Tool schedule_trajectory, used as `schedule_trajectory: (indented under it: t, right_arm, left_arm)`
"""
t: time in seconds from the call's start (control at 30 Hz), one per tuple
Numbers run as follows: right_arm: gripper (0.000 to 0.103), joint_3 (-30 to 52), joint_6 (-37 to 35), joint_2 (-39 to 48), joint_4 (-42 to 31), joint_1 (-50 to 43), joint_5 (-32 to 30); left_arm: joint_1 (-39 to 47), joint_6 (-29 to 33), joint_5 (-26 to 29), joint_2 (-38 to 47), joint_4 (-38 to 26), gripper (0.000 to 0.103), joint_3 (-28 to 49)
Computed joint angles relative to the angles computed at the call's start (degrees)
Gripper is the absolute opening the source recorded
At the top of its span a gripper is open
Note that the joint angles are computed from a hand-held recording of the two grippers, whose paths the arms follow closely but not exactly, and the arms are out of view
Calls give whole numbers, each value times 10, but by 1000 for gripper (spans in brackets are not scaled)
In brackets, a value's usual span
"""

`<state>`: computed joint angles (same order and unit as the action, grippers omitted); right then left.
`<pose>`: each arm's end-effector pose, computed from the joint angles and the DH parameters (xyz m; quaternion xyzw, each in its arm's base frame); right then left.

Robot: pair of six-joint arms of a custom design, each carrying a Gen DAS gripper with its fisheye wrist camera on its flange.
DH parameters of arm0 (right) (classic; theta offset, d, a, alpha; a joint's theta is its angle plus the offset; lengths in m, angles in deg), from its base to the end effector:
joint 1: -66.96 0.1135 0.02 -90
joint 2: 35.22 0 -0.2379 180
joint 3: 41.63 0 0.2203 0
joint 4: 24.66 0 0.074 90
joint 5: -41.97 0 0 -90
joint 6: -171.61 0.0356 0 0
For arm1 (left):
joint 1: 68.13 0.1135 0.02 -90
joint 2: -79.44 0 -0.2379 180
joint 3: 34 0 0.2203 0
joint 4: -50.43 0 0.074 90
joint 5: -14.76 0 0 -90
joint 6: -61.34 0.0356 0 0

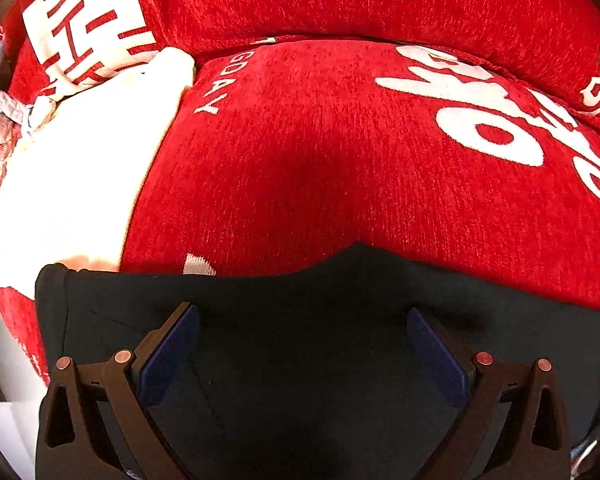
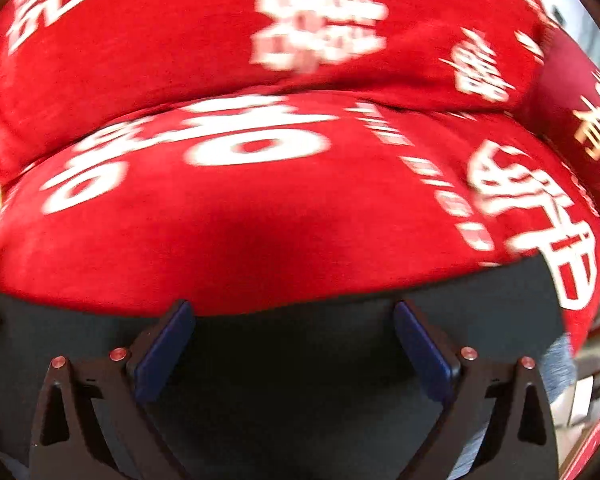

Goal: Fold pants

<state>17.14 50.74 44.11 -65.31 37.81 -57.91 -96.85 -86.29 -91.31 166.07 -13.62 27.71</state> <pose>0.2080 -0.1090 0.1743 -0.0359 0.9646 -0.0517 0.2562 0.1869 -0.0912 0.1500 -0.2484 0.9585 0.0958 0.1021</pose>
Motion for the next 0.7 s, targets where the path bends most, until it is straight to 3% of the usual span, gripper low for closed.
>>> schedule_trajectory:
  t: [0.17, 0.3, 0.37, 0.47, 0.57, 0.7]
  right_arm:
    - [102, 120, -74, 121, -14, -121, -55]
    - [102, 231, -87, 221, -44, -184, -89]
    - [102, 255, -97, 236, -62, -195, -94]
    - [102, 225, -97, 174, -74, -215, -98]
    - [102, 140, -236, 40, -165, -277, -196]
    - [102, 1, -556, -142, -332, -384, -253]
  left_arm:
    - [-14, -14, -1, -7, -17, 103, 2]
    - [-15, -14, 3, -11, -15, 103, -1]
    - [-17, -13, 3, -6, -24, 103, 7]
    - [-44, -33, -6, -21, -75, 103, 28]
    - [-170, -140, -18, -80, -127, 103, 23]
    - [-386, -267, -14, 1, -168, 103, 83]
